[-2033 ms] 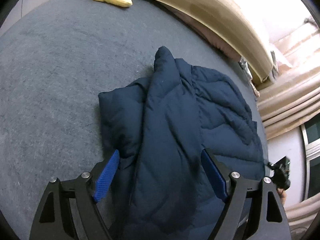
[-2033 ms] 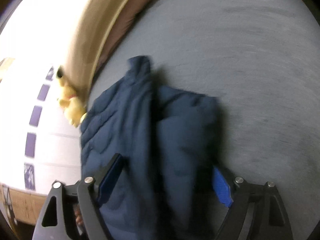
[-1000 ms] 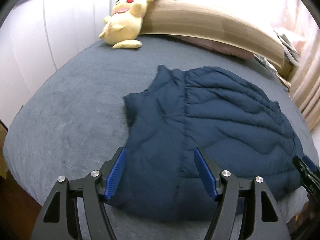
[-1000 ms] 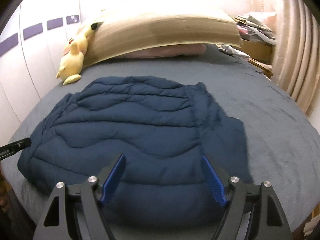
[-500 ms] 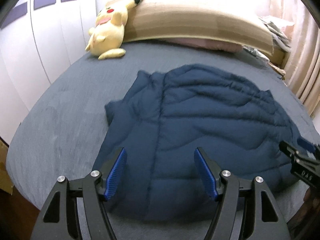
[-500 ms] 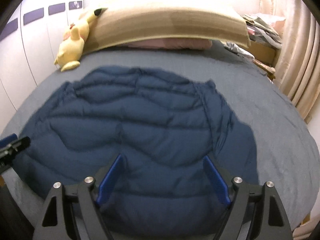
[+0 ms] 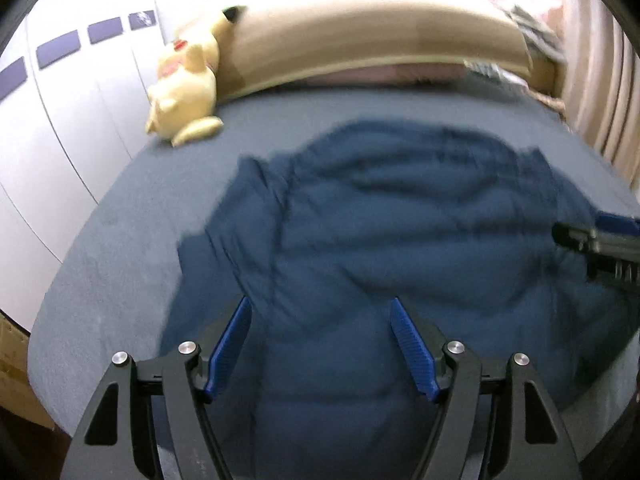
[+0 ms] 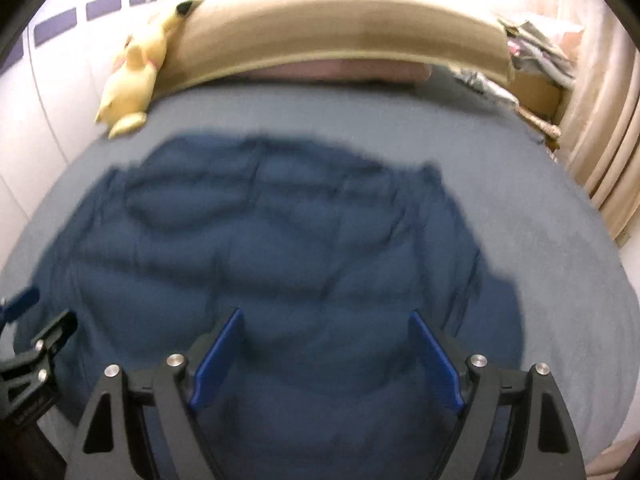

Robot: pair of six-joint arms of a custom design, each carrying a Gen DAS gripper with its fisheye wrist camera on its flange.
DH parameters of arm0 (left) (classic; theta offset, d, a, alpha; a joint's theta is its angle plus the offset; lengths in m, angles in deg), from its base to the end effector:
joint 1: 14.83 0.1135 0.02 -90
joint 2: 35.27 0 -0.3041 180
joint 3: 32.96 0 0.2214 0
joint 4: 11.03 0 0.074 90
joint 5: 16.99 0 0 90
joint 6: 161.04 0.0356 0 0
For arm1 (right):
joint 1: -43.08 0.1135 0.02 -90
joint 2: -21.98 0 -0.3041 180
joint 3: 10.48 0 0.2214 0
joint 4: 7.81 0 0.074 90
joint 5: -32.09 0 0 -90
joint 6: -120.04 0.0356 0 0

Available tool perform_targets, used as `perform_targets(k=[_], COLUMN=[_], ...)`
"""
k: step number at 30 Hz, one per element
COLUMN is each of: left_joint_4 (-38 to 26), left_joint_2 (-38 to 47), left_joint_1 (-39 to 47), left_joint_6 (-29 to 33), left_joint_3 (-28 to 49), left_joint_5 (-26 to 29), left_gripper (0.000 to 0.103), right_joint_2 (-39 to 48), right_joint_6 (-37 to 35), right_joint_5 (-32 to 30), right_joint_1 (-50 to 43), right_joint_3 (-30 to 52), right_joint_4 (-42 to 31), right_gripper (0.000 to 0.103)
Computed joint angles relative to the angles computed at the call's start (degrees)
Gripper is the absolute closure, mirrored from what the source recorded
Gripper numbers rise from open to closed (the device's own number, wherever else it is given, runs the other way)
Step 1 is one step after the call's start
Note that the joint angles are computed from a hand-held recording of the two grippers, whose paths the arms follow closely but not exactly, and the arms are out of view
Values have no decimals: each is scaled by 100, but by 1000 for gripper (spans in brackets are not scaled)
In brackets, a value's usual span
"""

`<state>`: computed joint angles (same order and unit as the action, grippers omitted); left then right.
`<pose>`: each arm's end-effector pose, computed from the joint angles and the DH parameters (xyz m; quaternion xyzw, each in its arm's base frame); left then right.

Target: Fold large clothes

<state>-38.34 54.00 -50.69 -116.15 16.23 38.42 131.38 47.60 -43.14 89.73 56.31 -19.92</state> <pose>0.1944 -0.1156 0.1797 -0.1336 0.9285 0.1002 0.3316 0.2445 0.2458 0.1619 -0.1996 0.9246 0.0560 0.3197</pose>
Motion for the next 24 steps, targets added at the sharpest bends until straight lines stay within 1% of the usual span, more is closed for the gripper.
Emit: perform_targets(k=[3,5,7,8,9,10,11,12,13,14,16,20,22,23,24], left_joint_4=[130,328,598,634,667,677,689,679,679,701,656,392,64,-80,-381], left_joint_2=[270,513,586,590,585,580,574,543,473,391,173,-494,-916,-1043,-1233], left_joint_1=[205,133,38,61,97,111,147,163,192,215,250,196,-18,-111,-321], left_joint_6=[132,68,-4,-33,-67,-64,4,61,96,96,8,-309,-569,-677,-920], left_joint_3=[36,-69,-232,-254,-275,-280,-270,-267,-288,-330,-402,-544,-536,-507,-433], left_joint_5=[264,277,108,137,189,210,221,246,307,361,443,468,416,332,161], left_gripper=[30,30,29,29,28,28,28,28,28,28,28,28,28,28,28], right_joint_2=[362,1059,1695,2131,2403,2868,3191,3397,3428,3383,2918,1244,388,-133,-424], right_joint_6=[-80,-56,46,77,91,69,62,179,184,159,134,232,212,222,224], right_joint_5=[-174,-569,-772,-720,-672,-638,-633,-574,-544,-563,-556,-713,-761,-683,-627], right_joint_1=[-204,-331,-345,-312,-291,-284,-327,-339,-353,-361,-404,-512,-482,-408,-338], right_joint_3=[1076,2366,3411,4090,4497,5192,5681,5963,6052,6026,5365,2873,1657,960,552], right_joint_4=[-612,-1360,-1916,-2297,-2535,-2986,-3316,-3483,-3527,-3537,-3145,-1498,-711,-307,-54], right_gripper=[17,17,17,17,17,15,13,10,9,9,9,9,9,9,9])
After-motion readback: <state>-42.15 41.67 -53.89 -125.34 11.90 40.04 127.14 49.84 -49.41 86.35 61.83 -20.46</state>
